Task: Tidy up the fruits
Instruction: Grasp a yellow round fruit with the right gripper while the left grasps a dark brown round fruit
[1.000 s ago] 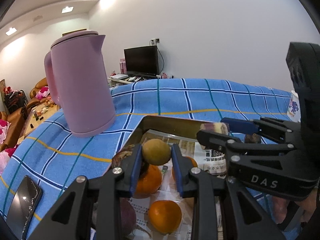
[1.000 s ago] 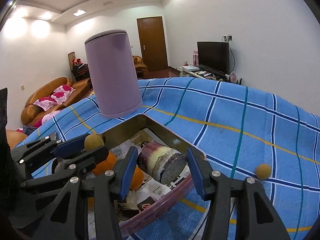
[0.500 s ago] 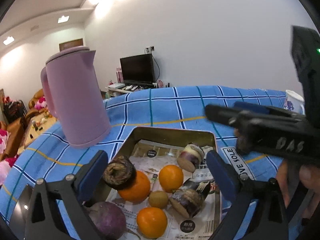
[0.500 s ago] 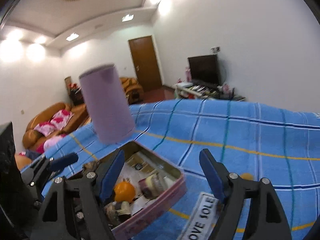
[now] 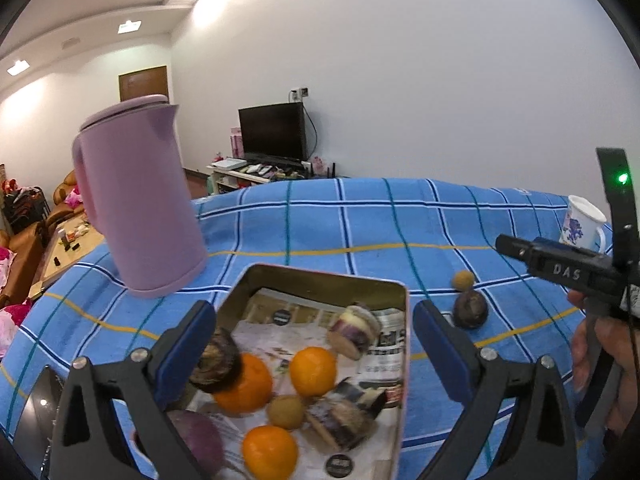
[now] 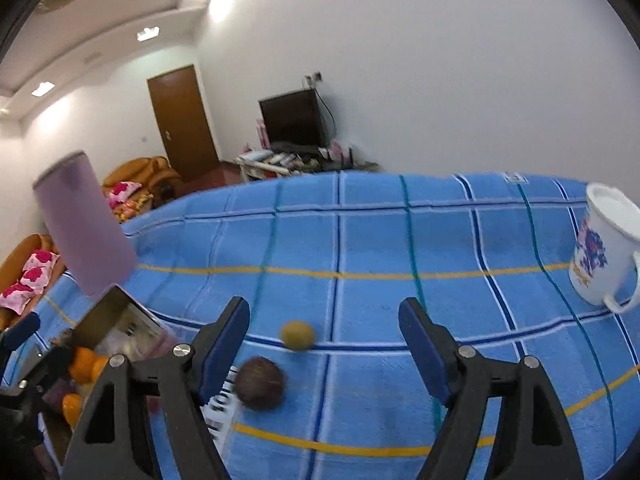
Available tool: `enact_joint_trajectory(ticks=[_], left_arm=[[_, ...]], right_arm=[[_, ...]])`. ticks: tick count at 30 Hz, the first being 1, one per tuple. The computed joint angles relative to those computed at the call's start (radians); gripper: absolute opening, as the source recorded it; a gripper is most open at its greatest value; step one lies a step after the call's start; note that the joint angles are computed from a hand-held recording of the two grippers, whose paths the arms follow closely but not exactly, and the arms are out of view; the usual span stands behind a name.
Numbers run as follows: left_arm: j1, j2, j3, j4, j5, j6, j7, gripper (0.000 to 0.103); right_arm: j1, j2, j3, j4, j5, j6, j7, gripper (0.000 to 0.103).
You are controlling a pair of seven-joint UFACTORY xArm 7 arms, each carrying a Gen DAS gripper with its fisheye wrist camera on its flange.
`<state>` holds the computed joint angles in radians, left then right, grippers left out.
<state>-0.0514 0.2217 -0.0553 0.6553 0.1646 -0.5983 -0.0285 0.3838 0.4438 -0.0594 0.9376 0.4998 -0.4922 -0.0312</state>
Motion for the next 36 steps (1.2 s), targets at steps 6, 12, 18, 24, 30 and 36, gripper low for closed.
enact_joint_trajectory(ticks=[6,12,18,24,30,36], left_arm=[[-0.047,0.002,-0.007,0.011,-0.051,0.022,0.037,0.101],[-0.048,-0.027,-0.018,-0.009,-0.033,0.021,0.026,0.101],[-0.063,-0.025,-0.018,-0.009,-0.053,0.037,0.035,0.101],[-0.124,-0.029,-0.023,-0.012,-0.122,0.045,0.102,0.101],[-0.133,-0.022,-0.049,0.010,-0.085,0.071,0.082,0.101],[-0.124,0.027,-0.084,0.082,-0.012,0.153,0.009,0.101]], right_arm=[[0.036,0.027,-0.059,0.059,-0.021,0.150,-0.003,0.066],[0.042,0.091,-0.093,0.164,-0.096,0.287,0.057,0.054],[-0.189,0.116,0.122,0.204,-0.222,0.336,0.098,0.038],[-0.307,0.107,0.232,0.172,-0.328,0.312,0.141,0.028],[-0.183,0.029,0.073,0.072,-0.345,0.247,0.202,0.028],[-0.156,-0.027,0.008,-0.018,-0.336,0.220,0.217,0.028]])
